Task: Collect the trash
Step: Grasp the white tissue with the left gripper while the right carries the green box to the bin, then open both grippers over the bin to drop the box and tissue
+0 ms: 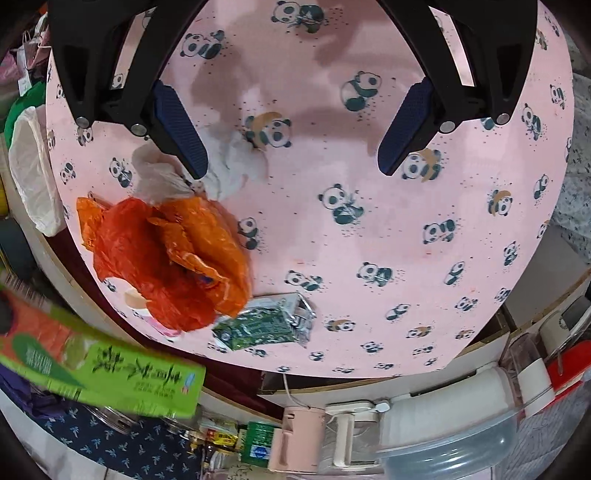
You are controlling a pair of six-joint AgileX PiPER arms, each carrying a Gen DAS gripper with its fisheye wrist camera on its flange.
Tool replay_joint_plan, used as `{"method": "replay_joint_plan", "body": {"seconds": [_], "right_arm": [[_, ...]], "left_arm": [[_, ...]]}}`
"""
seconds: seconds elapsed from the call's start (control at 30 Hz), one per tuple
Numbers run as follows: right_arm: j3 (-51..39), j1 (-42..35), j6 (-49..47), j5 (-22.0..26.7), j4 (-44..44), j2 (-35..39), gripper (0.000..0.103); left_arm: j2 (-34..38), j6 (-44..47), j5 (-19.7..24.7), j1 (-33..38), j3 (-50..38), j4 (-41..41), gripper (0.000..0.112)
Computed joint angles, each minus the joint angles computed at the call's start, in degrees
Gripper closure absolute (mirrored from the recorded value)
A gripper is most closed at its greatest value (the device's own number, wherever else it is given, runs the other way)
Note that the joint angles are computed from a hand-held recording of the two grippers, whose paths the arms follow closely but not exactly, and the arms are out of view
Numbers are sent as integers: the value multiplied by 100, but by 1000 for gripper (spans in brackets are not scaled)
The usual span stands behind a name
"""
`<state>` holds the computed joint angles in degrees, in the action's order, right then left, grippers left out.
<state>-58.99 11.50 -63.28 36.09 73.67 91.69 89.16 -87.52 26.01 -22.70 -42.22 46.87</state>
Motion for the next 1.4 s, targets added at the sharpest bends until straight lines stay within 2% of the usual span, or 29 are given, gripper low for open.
{"method": "replay_joint_plan", "body": {"seconds": [0.13,0.23,0.33,0.4,0.47,0.57,0.83,1.0,1.17,1.4], "right_arm": [[58,-553,-74,199,130,-291,102],[110,-934,-91,22,69,-394,102],[123,-1378,-155,15,82,-321,102],[143,-1668,-176,32,75,-272,102],[187,-1940,-224,-28,36,-231,102],[251,-2371,-341,-7,30,-148,102],[493,-3289,-762,-35,36,-149,102],[567,-3799,-972,-72,56,-118,102],[475,-4298,-989,-68,-89,111,102],[274,-4836,-1104,-47,-202,523,102]], "left_arm": [[490,169,-130,-118,-311,-114,23],[766,150,-208,-139,-471,-83,25],[926,415,-375,-59,-567,-269,46],[998,723,-469,-6,-621,-541,55],[989,667,-490,-43,-614,-502,73],[986,676,-376,-146,-658,-505,84],[519,531,123,-713,-828,-528,89],[521,885,492,-1305,-1542,-718,89],[1272,1694,774,-1872,-2936,-1128,89],[2966,3448,1280,-2339,-5647,-2097,88]]}}
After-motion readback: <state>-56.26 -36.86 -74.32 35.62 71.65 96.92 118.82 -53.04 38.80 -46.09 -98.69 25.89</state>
